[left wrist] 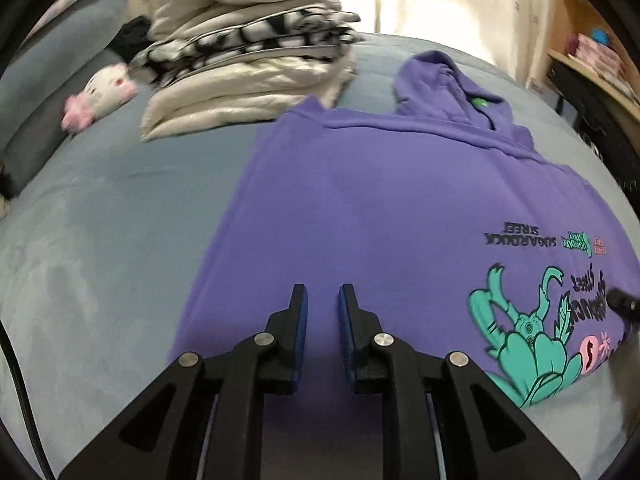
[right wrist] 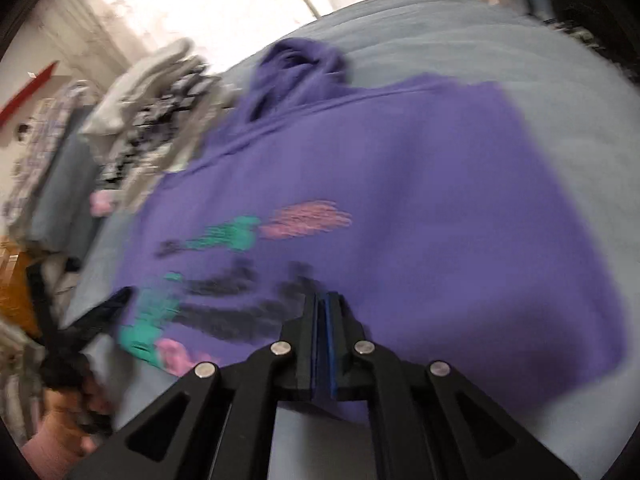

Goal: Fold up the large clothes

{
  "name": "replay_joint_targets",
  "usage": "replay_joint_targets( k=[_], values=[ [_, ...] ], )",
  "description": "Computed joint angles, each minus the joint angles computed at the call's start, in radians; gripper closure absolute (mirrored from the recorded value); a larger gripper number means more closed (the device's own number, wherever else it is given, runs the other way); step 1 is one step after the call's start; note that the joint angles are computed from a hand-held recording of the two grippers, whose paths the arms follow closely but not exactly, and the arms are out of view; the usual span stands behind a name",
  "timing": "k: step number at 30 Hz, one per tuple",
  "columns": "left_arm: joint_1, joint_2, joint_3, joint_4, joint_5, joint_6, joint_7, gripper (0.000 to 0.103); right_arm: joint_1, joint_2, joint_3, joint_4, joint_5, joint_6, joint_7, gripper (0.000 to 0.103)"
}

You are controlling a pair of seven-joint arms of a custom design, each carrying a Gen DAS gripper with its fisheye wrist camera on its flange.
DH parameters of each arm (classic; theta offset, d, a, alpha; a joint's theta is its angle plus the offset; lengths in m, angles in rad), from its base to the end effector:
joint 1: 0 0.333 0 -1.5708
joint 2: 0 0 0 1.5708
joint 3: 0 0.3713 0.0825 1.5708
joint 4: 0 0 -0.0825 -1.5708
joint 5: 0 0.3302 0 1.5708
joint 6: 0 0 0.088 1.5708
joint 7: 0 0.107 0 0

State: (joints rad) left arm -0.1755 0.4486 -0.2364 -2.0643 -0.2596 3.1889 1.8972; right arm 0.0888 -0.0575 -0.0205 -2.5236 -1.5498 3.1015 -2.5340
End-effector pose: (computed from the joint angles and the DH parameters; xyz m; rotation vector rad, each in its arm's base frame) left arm 0.5929 -0.2113 0.3871 -1.4665 2.2503 -0.8472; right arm 0.3957 0.1108 0.4173 -1.2011 2.2090 -0.4175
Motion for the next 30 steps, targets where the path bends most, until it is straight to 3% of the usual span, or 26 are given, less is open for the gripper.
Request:
replay_joint_targets(
  k=[2, 4, 7, 10, 17, 20, 22, 25, 30],
  values=[
    [0.080, 0.001, -0.070, 0.000, -0.026, -0.017, 0.009, 0.090, -0.003, -0.073, -0.001, -0.074, 0.099, -0.079, -0.086, 0.102],
    [0.108, -0.003, -0.087, -0.008, -0.043, -0.018, 0.014, 0.090, -0.019, -0.146, 0.007, -0.138, 0.172, -0.155, -0.129, 0.103],
    [0.045, -0.010, -0.014, -0.018, -0.035, -0.004, -0.005, 0.090, -0.060, -0.222, 0.006, -0.201, 0.161, -0.167, -0.082, 0.103],
    [-0.001, -0.022, 0.042, -0.028, -0.030, -0.007, -0.037, 0.090, -0.060, -0.258, 0.032, -0.224, 0.215, -0.215, -0.111, 0.103],
    [0.050, -0.059, 0.000, -0.053, -0.061, -0.051, -0.069, 0.090, -0.056, -0.272, 0.072, -0.228, 0.284, -0.249, -0.099, 0.098],
    [0.054, -0.081, -0.002, -0.070, -0.067, -0.067, -0.076, 0.087, -0.050, -0.296, 0.084, -0.242, 0.325, -0.253, -0.111, 0.094],
    [0.078, -0.097, -0.029, -0.084, -0.082, -0.067, -0.065, 0.078, -0.047, -0.307, 0.096, -0.246, 0.348, -0.257, -0.121, 0.090],
    [0.058, -0.124, -0.007, -0.110, -0.079, -0.057, -0.072, 0.071, -0.034, -0.324, 0.117, -0.248, 0.400, -0.281, -0.163, 0.084],
    [0.050, -0.162, 0.004, -0.149, -0.072, -0.056, -0.074, 0.070, -0.027, -0.333, 0.135, -0.257, 0.465, -0.284, -0.209, 0.081]
  ],
)
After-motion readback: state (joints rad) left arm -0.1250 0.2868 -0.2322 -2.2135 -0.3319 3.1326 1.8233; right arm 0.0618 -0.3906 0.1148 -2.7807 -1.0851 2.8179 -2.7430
